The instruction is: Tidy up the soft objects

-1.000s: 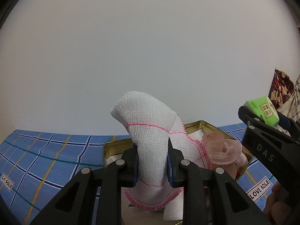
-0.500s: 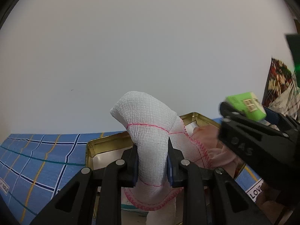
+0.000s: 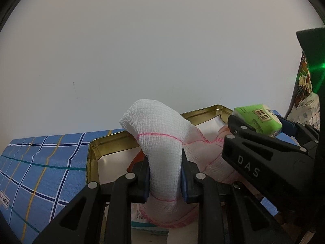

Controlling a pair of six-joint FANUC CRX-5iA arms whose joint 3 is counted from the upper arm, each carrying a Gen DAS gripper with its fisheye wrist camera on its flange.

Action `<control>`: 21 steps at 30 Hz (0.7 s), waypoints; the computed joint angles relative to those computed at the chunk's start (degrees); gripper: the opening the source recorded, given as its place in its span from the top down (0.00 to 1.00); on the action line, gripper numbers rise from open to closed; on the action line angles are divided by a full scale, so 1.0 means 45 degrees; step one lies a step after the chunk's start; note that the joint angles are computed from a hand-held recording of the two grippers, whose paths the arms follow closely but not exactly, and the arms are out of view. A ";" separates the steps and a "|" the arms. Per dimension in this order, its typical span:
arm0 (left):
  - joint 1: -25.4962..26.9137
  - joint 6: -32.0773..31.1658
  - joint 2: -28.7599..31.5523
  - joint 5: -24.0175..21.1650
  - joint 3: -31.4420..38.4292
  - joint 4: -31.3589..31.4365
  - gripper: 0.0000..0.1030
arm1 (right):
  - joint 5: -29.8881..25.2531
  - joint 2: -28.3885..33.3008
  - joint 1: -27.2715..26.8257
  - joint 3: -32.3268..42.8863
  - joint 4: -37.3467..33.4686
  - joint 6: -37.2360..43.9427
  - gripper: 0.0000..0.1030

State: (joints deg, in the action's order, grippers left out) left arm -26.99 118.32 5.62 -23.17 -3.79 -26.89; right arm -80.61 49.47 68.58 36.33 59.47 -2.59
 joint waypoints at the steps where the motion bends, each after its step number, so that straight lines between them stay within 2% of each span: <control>1: 0.0011 -0.0022 0.0017 -0.0051 0.0025 0.0036 0.75 | 0.0037 -0.0007 -0.0014 0.0018 -0.0112 0.0042 0.28; 9: 0.0004 -0.0684 0.0250 -0.0833 0.0402 0.0750 0.75 | 0.0289 0.0158 -0.0073 0.0408 -0.0715 0.0685 0.30; 12: 0.0080 -0.1264 0.0460 -0.1035 0.0657 0.1228 0.73 | 0.1612 -0.0553 -0.0249 -0.0644 -0.1350 0.0401 0.31; 13: 0.0089 -0.1186 0.0369 -0.0879 0.0564 0.1202 0.70 | 0.2021 -0.0788 -0.0286 -0.1019 -0.1385 0.0127 0.31; 14: 0.0081 -0.0952 0.0276 -0.0699 0.0447 0.1032 0.60 | 0.2416 -0.1040 -0.0312 -0.1464 -0.1262 -0.0217 0.29; 15: 0.0075 -0.0742 0.0161 -0.0536 0.0323 0.0880 0.42 | 0.2675 -0.1234 -0.0324 -0.1810 -0.1112 -0.0428 0.23; 17: -0.0082 0.0256 -0.0077 -0.0530 0.0257 0.0021 0.19 | 0.2936 -0.1530 -0.0309 -0.2347 -0.0684 -0.0759 0.12; 19: -0.0190 0.1185 -0.0334 -0.0371 0.0101 -0.0796 0.18 | 0.3121 -0.1828 -0.0271 -0.2942 -0.0007 -0.1393 0.01; 21: 0.0003 0.0759 -0.0551 -0.0104 -0.0165 -0.0283 0.17 | 0.3457 -0.2243 -0.0224 -0.3765 0.0954 -0.2403 0.00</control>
State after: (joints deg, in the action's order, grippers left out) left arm -26.97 121.73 3.13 -23.64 -4.54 -28.16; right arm -65.05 39.38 67.58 19.38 63.76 -13.40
